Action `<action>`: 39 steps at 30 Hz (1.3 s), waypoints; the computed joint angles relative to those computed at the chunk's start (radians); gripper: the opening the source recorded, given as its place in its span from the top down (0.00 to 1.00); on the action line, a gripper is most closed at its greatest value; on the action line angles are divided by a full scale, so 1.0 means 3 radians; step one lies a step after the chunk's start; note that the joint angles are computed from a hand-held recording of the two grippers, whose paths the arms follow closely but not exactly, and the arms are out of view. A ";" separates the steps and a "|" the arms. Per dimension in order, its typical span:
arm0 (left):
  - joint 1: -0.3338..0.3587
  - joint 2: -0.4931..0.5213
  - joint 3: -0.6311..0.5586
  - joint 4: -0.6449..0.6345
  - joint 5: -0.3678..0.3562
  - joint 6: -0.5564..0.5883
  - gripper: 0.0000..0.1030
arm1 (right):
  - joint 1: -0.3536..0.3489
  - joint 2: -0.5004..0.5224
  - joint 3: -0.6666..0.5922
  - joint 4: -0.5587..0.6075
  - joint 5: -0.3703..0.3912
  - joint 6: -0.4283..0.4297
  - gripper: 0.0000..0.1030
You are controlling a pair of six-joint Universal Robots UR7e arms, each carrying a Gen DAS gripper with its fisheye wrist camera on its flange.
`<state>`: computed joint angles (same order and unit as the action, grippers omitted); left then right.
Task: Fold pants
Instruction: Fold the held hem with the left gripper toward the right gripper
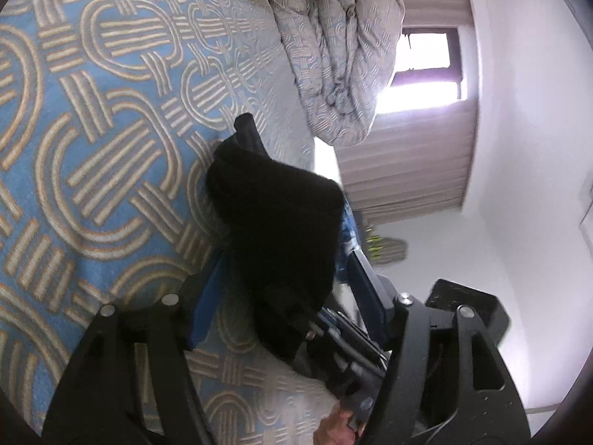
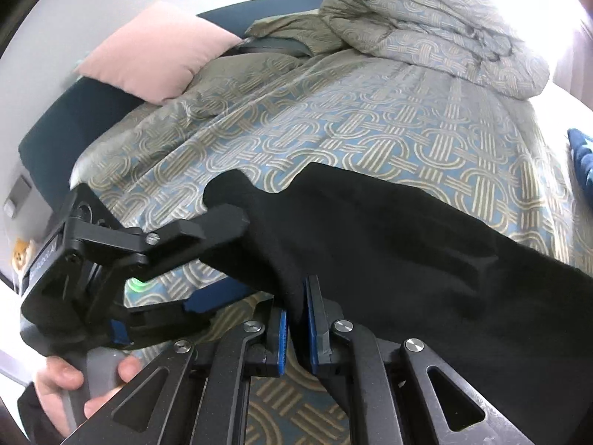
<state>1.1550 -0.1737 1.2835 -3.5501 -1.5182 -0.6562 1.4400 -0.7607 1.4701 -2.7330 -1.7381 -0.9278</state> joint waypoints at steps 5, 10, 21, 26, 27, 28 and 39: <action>-0.0063 0.0045 -0.0095 0.0121 0.0207 0.0080 0.36 | -0.0005 0.0014 0.0116 -0.0102 -0.0103 -0.0311 0.89; -0.0101 0.0112 -0.0219 0.0283 0.0423 0.0209 0.67 | -0.0071 0.0004 0.0031 0.0214 0.0001 -0.0139 0.77; -0.0106 0.0088 -0.0120 0.0252 0.0541 0.0229 0.84 | -0.0282 -0.0509 0.0196 0.0667 0.0298 0.0169 0.48; -0.0205 0.0041 -0.0127 0.0359 0.0745 0.0383 0.88 | -0.0494 -0.0826 0.0294 0.0732 0.0422 0.0192 0.46; -0.0228 0.0045 -0.0167 0.0384 0.0765 0.0434 0.88 | -0.0540 -0.0889 0.0315 0.0755 0.0457 0.0159 0.46; -0.0270 0.0043 -0.0203 0.0417 0.0811 0.0507 0.88 | -0.0572 -0.0920 0.0310 0.0805 0.0495 0.0170 0.46; -0.0579 0.0236 -0.0748 0.1129 0.0997 0.0932 0.88 | -0.0846 -0.0867 -0.0311 0.1900 0.1415 0.0891 0.43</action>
<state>0.9812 -0.1028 1.0592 -3.2114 -1.2189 -0.3765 1.1864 -1.0207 1.3769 -2.1631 -1.3135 -0.6605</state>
